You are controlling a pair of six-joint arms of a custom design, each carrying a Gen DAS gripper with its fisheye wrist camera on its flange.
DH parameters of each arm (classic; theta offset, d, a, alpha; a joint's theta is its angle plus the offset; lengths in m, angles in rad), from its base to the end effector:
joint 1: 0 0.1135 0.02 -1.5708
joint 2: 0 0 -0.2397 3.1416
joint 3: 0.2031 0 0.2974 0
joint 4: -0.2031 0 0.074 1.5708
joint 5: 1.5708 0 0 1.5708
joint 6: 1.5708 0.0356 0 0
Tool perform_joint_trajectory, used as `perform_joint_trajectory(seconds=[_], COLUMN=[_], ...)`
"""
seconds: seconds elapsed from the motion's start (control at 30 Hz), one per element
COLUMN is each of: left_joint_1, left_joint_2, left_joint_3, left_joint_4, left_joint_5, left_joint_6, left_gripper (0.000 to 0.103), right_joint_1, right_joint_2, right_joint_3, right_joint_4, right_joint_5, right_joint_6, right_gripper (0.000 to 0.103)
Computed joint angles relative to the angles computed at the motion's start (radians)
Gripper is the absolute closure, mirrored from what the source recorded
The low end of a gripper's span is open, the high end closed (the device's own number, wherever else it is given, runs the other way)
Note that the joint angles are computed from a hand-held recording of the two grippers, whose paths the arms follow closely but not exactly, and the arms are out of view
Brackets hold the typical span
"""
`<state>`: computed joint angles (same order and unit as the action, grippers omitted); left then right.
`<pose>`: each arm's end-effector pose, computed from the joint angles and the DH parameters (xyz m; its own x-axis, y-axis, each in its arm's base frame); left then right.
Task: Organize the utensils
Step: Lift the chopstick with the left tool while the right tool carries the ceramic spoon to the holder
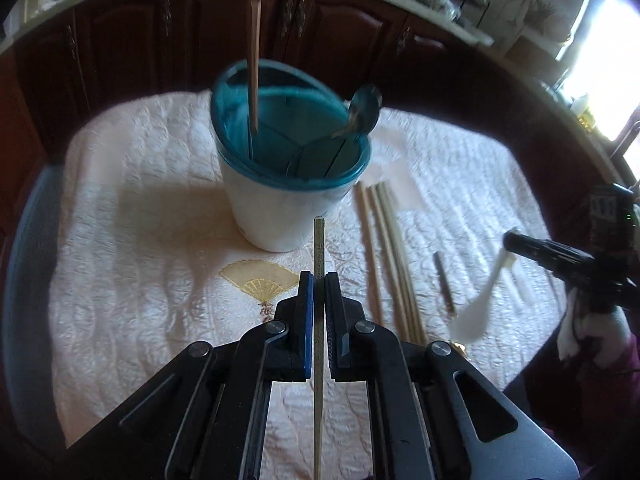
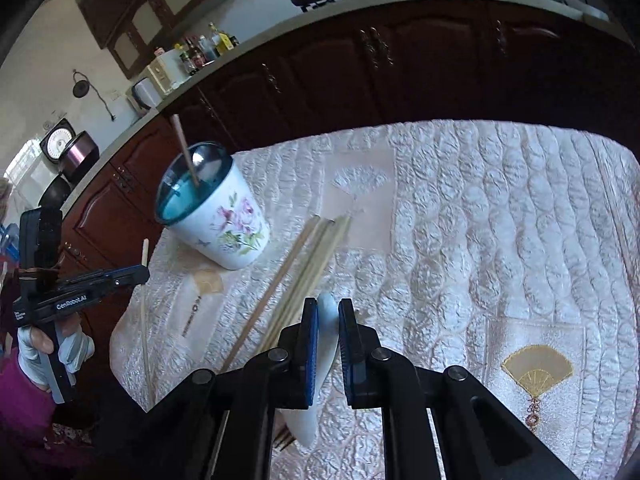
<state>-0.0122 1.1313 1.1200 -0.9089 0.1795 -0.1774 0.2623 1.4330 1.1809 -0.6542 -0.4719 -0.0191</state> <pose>0.2759 -0.0097 0.3004 -0.8044 -0.1638 -0.5711 -0.0222 0.9688 -0.2467 0.3332 0.1062 0.2531 -0.7506 -0.2191 -0.6234 -0.5161 0.7835 0.3460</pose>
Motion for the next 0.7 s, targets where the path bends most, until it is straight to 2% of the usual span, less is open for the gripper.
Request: perform_joint_trajectory(seconds=[0.4, 0.6, 0.7], left_joint_1=[0.073, 0.142, 0.148], left_joint_2=[-0.134, -0.128, -0.089], left_joint_3=[0.079, 0.192, 0.265], left_joint_4=[-0.071, -0.088, -0.051], left_joint_5=[0.065, 0.113, 0.081], left_joint_6=[-0.009, 0.007, -0.006], left_gripper=[0.099, 0.099, 0.099], right_joint_1=[0.084, 0.123, 0.15], right_joint_2=[-0.033, -0.012, 0.02], right_joint_3=[0.054, 0.139, 0.212], right_joint_4=[0.0, 0.01, 0.019], right_joint_5=[0.022, 0.008, 0.016], right_joint_6=[0.017, 0.042, 0.054], right_gripper=[0.096, 0.096, 0.096])
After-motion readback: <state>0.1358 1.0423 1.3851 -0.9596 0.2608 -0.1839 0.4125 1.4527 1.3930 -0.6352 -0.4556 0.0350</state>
